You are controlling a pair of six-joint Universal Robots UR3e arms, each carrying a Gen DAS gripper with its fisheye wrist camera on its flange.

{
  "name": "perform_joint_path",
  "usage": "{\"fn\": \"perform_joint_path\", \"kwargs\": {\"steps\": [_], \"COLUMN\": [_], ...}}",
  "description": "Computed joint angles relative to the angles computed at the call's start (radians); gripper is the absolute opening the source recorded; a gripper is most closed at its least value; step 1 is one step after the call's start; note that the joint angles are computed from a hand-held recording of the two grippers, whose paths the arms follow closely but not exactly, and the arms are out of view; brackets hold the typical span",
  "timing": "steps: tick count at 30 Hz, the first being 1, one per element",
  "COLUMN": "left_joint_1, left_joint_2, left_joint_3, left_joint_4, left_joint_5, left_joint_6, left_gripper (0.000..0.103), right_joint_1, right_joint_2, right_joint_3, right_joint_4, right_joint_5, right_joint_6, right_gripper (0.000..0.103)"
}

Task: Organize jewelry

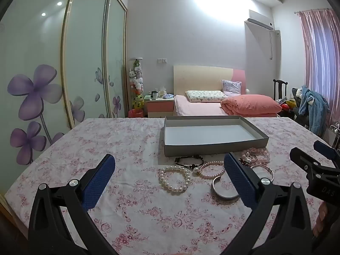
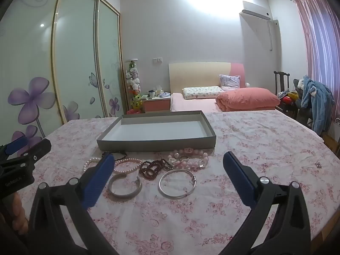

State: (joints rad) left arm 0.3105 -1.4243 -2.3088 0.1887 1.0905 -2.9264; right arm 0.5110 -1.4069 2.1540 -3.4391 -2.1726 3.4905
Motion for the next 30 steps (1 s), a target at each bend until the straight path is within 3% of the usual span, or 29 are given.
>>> {"fn": "perform_joint_path", "kwargs": {"steps": [30], "left_joint_1": [0.001], "left_joint_2": [0.006], "left_joint_3": [-0.001], "left_joint_4": [-0.014], "left_joint_5": [-0.006], "left_joint_6": [0.000], "left_gripper": [0.101], "right_joint_1": [-0.005], "right_joint_2": [0.006], "right_joint_3": [0.004], "right_joint_4": [-0.005], "right_joint_5": [0.005], "right_joint_6": [0.002], "right_gripper": [0.099]}}
